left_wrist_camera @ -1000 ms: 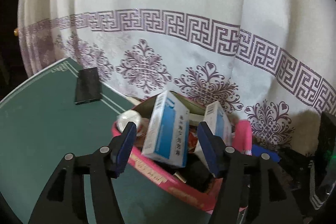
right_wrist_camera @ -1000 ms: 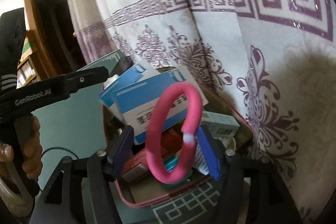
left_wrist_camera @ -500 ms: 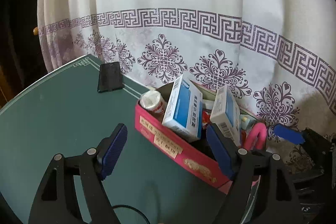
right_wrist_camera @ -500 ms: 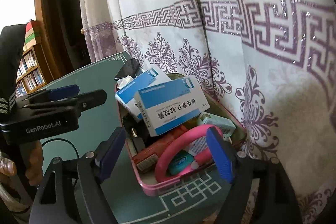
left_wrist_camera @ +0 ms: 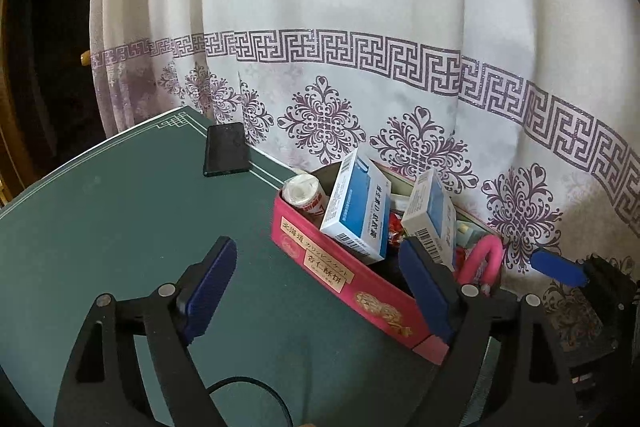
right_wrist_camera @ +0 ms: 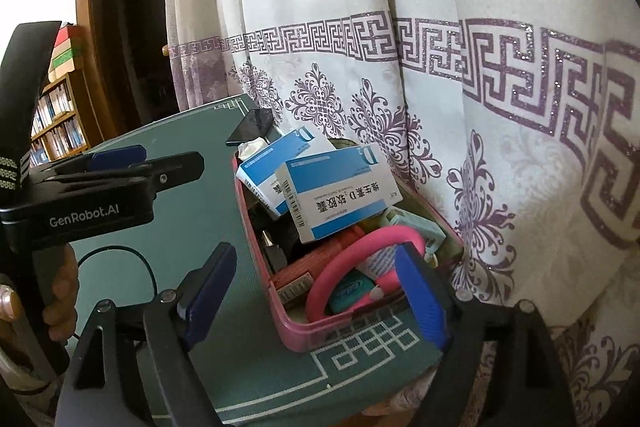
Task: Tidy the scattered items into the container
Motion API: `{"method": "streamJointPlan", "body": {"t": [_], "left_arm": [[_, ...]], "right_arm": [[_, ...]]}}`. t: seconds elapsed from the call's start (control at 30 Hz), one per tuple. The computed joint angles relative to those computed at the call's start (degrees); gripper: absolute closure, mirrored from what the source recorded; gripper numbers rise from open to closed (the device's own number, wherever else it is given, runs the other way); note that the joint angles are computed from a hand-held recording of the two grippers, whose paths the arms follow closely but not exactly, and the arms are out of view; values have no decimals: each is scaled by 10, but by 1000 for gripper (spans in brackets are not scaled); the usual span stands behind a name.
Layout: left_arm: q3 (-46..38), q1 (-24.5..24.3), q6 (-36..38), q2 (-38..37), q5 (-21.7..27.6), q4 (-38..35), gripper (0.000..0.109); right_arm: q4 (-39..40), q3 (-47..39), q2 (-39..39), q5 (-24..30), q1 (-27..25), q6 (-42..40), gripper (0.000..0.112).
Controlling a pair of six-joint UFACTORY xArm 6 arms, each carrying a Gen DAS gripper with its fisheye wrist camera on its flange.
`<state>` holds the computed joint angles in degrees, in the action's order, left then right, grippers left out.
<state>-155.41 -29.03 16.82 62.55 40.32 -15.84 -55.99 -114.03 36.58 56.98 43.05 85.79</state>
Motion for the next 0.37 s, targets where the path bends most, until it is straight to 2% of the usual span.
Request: {"method": "streamJointPlan", "body": {"t": [0.2,0.3,0.37], "left_arm": [[162,-12,55,-89,-100,-24,22],[198,-18,61,-108,-131,-11,22],[199,-20,57,-107,-131,-2,22]], "right_arm": [[1,16,-7,-5,-2,14,27],[0,24,-12,-5,-1,21,26],[-2,24,-11,-2,0,20,26]]}}
